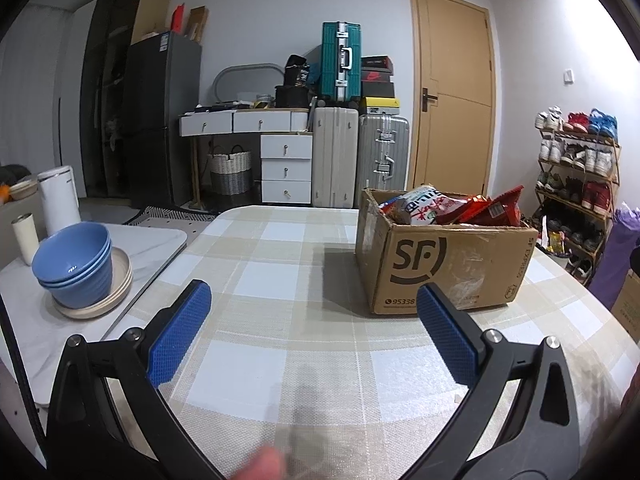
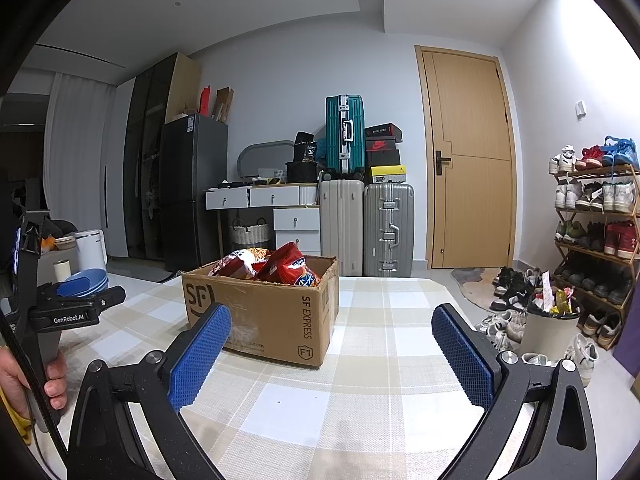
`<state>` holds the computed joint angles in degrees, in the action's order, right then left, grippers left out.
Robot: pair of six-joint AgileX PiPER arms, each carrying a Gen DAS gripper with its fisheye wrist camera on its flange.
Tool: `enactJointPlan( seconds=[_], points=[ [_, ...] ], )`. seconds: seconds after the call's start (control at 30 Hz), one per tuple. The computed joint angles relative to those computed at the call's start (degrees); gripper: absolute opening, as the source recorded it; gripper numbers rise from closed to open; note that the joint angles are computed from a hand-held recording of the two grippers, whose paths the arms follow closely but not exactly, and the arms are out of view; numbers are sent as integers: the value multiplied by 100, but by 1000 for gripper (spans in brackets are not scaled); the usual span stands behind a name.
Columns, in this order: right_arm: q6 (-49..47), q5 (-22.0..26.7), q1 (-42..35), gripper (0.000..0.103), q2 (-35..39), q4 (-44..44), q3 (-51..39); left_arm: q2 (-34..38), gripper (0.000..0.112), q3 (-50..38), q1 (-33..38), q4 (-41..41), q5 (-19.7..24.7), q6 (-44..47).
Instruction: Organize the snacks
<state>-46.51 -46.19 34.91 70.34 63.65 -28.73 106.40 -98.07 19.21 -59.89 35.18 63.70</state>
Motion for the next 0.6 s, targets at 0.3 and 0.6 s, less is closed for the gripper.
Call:
enactJointPlan(
  seconds=[0.3, 0.6],
  points=[
    [-1, 1, -1, 102, -11, 2, 8, 130, 103, -156, 7, 300, -109, -661],
    [6, 8, -5, 102, -8, -4, 5, 122, 103, -100, -9, 222, -151, -488]
  ],
)
